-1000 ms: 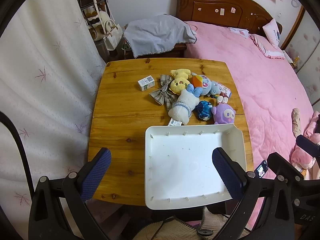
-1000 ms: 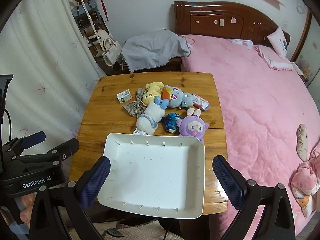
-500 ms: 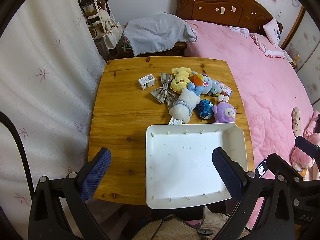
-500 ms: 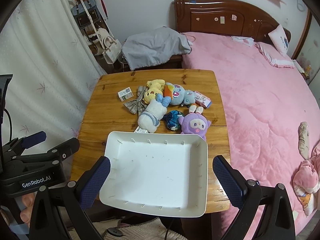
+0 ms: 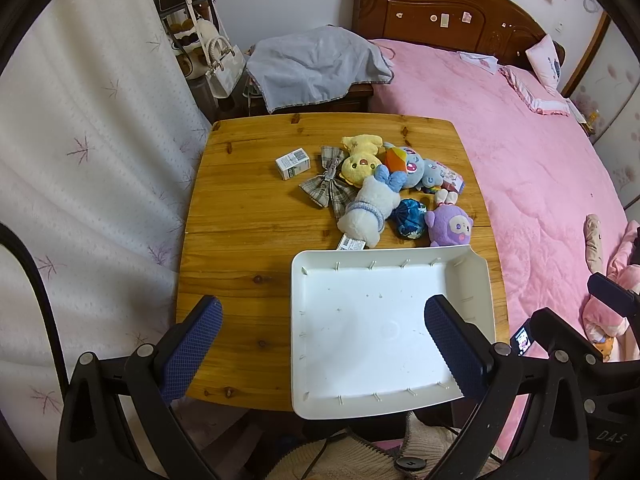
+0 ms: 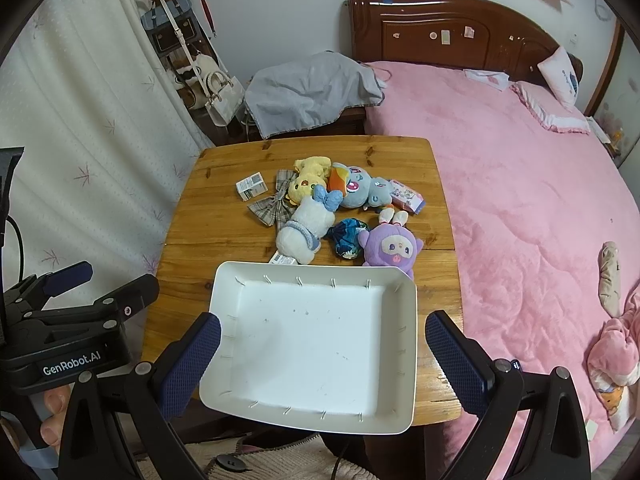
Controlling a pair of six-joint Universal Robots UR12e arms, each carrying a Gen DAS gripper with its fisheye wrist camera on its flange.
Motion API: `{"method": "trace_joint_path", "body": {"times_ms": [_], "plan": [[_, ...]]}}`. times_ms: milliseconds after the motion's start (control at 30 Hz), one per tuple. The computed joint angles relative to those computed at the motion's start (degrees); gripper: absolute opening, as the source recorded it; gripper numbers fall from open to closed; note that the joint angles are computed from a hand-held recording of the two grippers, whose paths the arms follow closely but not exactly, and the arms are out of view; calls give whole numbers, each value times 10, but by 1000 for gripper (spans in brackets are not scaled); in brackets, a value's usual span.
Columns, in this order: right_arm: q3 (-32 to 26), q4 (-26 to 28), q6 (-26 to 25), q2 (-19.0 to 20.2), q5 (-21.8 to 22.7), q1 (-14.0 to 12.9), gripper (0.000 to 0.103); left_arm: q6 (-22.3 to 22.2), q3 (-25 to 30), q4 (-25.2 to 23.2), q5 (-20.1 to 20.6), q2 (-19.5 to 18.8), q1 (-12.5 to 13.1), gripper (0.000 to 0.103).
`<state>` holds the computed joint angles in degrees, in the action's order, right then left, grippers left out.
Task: Organize objects
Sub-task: 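Move both tools toward the toy pile beyond the white tray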
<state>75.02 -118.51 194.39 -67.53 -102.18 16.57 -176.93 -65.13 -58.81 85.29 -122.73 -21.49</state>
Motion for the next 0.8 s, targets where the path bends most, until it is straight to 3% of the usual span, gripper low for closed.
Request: {"method": "trace_joint_path", "body": {"times_ms": [800], "plan": [[-18, 24, -14, 9, 17, -15, 102, -67, 28, -11, 41, -16, -13, 101]]}}
